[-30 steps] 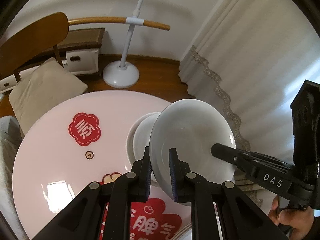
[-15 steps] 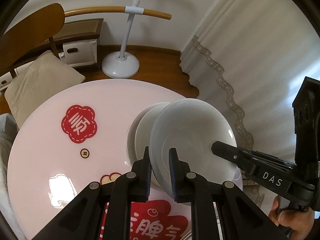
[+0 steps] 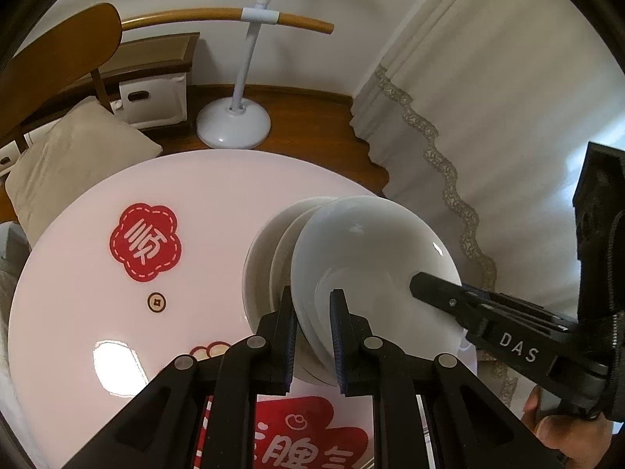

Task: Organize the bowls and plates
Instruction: 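Carry the bowl with the right gripper toward the stacked bowls, then lower the white bowl into the bowl stack and open the right gripper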

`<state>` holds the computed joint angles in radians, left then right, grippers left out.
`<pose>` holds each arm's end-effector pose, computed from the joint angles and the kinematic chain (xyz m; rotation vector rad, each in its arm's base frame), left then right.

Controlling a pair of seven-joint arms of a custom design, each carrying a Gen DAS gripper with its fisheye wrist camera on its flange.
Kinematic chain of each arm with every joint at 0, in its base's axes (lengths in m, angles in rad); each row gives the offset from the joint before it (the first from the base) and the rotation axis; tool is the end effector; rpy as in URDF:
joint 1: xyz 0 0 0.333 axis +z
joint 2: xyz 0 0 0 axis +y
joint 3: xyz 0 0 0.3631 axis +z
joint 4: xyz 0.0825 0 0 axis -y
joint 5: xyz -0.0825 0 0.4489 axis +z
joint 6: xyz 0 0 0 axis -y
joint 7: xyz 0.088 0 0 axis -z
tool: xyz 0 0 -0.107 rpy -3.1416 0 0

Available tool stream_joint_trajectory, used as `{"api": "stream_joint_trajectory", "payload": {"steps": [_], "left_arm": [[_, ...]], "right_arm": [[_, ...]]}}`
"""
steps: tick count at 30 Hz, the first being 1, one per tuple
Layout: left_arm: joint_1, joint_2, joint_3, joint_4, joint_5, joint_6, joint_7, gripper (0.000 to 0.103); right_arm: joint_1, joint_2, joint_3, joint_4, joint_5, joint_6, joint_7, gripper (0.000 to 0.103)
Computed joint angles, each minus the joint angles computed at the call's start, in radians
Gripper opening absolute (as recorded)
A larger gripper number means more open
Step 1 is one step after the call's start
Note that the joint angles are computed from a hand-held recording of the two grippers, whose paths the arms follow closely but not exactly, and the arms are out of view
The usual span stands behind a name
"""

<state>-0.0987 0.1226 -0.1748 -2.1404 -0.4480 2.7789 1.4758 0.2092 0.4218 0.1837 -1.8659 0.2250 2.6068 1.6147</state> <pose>0.6325 -0.1550 0.4080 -2.3019 1.8680 -0.8752 0.6834 0.2660 0.3276 -2.0855 1.8023 0.0156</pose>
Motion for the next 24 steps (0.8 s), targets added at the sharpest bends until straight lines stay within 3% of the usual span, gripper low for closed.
{"api": "stream_joint_trajectory", "payload": {"steps": [9,12,16,24], "left_arm": [[0.005,-0.005,0.000,-0.012,-0.026,0.014,0.021,0.011],[0.007,-0.009,0.003,-0.017,-0.026,0.015,0.015,0.012],[0.009,-0.016,0.003,-0.024,-0.033,0.018,0.022,0.012],[0.016,-0.030,0.002,-0.030,-0.071,-0.002,0.048,0.020]], "right_arm": [[0.004,0.016,-0.004,0.007,-0.009,-0.003,0.038,0.016],[0.007,0.019,-0.007,0.005,-0.016,0.000,0.052,0.023],[-0.022,0.033,0.019,0.013,0.035,-0.003,0.033,0.025],[-0.026,0.038,0.024,0.012,0.064,0.004,0.026,0.031]]}}
